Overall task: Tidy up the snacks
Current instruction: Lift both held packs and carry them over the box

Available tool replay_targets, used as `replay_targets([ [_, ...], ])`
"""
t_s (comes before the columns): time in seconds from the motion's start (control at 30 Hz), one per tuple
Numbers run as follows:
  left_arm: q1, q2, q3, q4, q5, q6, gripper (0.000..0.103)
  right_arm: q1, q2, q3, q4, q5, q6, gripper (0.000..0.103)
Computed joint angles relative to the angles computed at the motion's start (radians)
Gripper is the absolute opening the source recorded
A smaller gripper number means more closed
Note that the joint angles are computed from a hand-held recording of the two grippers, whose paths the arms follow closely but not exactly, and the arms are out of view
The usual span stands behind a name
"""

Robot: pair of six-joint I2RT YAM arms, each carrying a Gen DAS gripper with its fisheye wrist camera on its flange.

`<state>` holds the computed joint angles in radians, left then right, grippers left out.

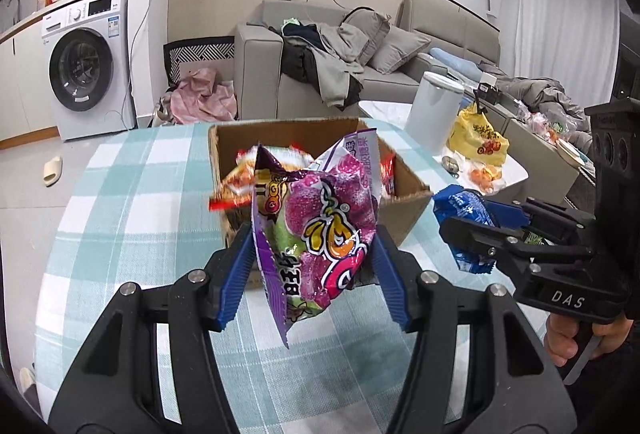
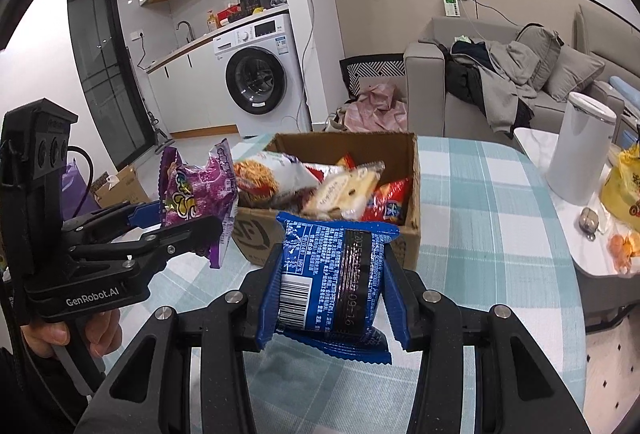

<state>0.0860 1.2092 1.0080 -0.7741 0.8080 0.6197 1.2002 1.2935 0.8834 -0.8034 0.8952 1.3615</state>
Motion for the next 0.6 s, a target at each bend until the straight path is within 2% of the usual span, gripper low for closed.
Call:
replay_targets([
  [0.4,-0.066,0.088,0.128,0.032,-0.059,-0.099,0.055,-0.121,-0.041,0.006,0.133,-0.027,-0.185,0.046],
  [0.6,-0.109,0.142,0.16,0.091,-0.108,-0.156,0.055,-0.219,-0.094,-0.055,0.26,-0.106,-0.25,0.046],
])
